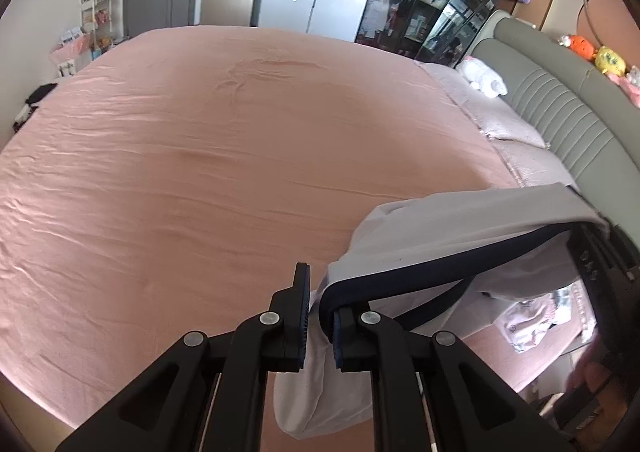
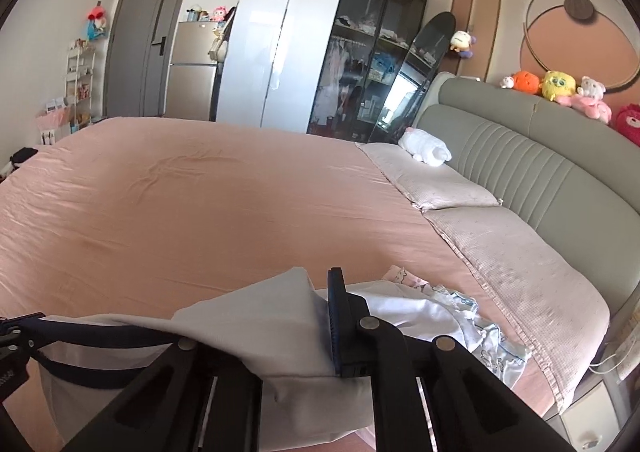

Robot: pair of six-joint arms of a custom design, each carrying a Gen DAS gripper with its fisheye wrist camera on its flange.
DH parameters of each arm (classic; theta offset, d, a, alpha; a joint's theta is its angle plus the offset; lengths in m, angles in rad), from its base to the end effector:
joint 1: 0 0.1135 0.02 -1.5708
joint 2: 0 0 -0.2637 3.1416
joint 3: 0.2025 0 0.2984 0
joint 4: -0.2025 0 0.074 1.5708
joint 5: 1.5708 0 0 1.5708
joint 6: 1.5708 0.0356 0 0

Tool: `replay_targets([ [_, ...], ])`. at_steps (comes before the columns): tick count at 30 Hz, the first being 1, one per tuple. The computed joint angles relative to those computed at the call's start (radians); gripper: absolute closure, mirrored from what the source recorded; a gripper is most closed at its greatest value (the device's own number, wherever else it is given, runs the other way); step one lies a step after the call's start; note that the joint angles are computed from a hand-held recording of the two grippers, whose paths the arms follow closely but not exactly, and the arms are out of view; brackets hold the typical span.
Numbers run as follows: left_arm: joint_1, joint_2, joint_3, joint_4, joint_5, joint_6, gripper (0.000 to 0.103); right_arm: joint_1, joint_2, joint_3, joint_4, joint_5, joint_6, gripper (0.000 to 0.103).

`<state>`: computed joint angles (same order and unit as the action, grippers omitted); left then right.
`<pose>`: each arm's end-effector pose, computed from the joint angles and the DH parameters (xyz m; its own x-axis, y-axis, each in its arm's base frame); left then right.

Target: Fold clothes

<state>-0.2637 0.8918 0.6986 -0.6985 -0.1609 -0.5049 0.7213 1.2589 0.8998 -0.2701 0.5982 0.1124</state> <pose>0.2152 -0.0522 0.2366 -0.7350 -0.2961 -0.6100 -0.2232 0.9551 -0.1947 0.2516 0.1946 0.2571 -0.4620 -0.2828 -0.8406 -0.1529 0.9590 -0.2386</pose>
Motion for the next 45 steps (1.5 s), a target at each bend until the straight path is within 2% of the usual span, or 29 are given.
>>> replay_targets([
  [8,0.025,-0.065,0.005,-0.008,-0.022,-0.046,0.093,0.087,-0.054,0.026,0.031,0.120,-0.155,0.095],
  [15,0.037,-0.132,0.119,-0.064,-0.091,0.016,0.094,0.144,-0.107,0.095,0.024,0.198,-0.221,0.095],
  [22,0.030,-0.199,0.254,-0.103,-0.162,0.062,0.095,0.211,-0.164,0.154,0.099,0.277,-0.366,0.095],
  [24,0.011,-0.206,0.308,-0.125,-0.210,0.070,0.095,0.229,-0.171,0.171,0.128,0.300,-0.412,0.095],
  [27,-0.024,-0.207,0.389,-0.133,-0.285,0.120,0.096,0.248,-0.172,0.245,0.064,0.286,-0.387,0.095],
  [31,-0.047,-0.184,0.503,-0.148,-0.368,0.192,0.096,0.292,-0.170,0.312,0.059,0.301,-0.438,0.095],
  [34,-0.061,-0.170,0.567,-0.157,-0.430,0.248,0.096,0.352,-0.165,0.345,0.096,0.343,-0.508,0.095],
  [37,-0.057,-0.164,0.638,-0.184,-0.452,0.284,0.096,0.403,-0.153,0.380,0.115,0.377,-0.560,0.095],
  [42,-0.094,-0.145,0.736,-0.239,-0.534,0.334,0.096,0.464,-0.133,0.468,0.020,0.393,-0.524,0.095],
  [44,-0.133,-0.136,0.779,-0.268,-0.588,0.352,0.096,0.487,-0.124,0.500,0.002,0.407,-0.532,0.095],
  [45,-0.184,-0.136,0.798,-0.284,-0.648,0.357,0.096,0.498,-0.120,0.515,-0.003,0.415,-0.540,0.095],
])
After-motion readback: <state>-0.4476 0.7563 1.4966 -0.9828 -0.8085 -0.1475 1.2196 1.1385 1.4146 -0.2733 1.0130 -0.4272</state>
